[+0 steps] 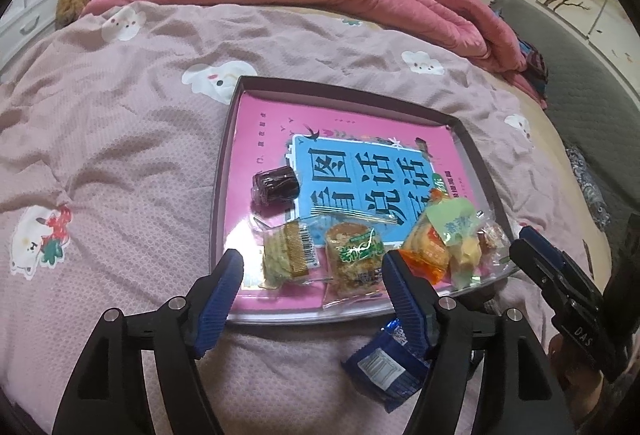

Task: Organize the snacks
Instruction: 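Withdraw both open tools from the tray toward the snack pile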

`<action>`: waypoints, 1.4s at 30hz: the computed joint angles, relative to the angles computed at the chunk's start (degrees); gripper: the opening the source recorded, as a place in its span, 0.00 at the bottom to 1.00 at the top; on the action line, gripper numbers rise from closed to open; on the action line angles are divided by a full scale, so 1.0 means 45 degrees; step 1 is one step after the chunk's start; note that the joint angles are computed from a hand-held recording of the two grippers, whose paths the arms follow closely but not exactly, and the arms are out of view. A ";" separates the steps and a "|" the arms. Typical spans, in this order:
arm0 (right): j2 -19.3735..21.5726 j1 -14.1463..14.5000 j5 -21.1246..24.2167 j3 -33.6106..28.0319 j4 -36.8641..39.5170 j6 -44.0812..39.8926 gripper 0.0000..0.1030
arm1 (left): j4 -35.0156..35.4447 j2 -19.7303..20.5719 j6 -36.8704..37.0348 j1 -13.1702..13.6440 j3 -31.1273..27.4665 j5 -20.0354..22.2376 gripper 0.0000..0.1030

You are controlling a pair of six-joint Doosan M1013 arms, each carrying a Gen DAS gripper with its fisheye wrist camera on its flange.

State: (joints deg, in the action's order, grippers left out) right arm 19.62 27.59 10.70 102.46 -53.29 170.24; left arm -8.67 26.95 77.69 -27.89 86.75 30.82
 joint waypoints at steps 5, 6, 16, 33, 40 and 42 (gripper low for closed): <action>-0.0178 -0.0024 0.0012 0.0159 -0.0801 0.1016 0.57 | -0.0315 -0.0140 0.0406 -0.0025 0.0100 -0.0093 0.73; -0.0205 -0.0023 0.0023 0.0180 -0.0968 0.1218 0.58 | -0.0436 -0.0162 0.0532 -0.0024 0.0124 -0.0124 0.73; -0.0557 -0.0006 0.0195 0.0501 -0.2735 0.3346 0.58 | -0.0683 -0.0360 0.1055 -0.0120 0.0301 -0.0164 0.74; -0.0925 0.0168 0.0463 0.0797 -0.3032 0.3757 0.58 | -0.0734 -0.0657 0.1556 -0.0281 0.0654 -0.0206 0.74; -0.1003 0.0371 0.0293 0.0866 -0.0629 0.1560 0.58 | -0.0642 -0.0732 0.1764 -0.0350 0.0797 -0.0135 0.74; -0.1014 0.0436 0.0290 0.0886 0.0148 0.0796 0.58 | -0.0624 -0.0755 0.1785 -0.0368 0.0849 -0.0106 0.74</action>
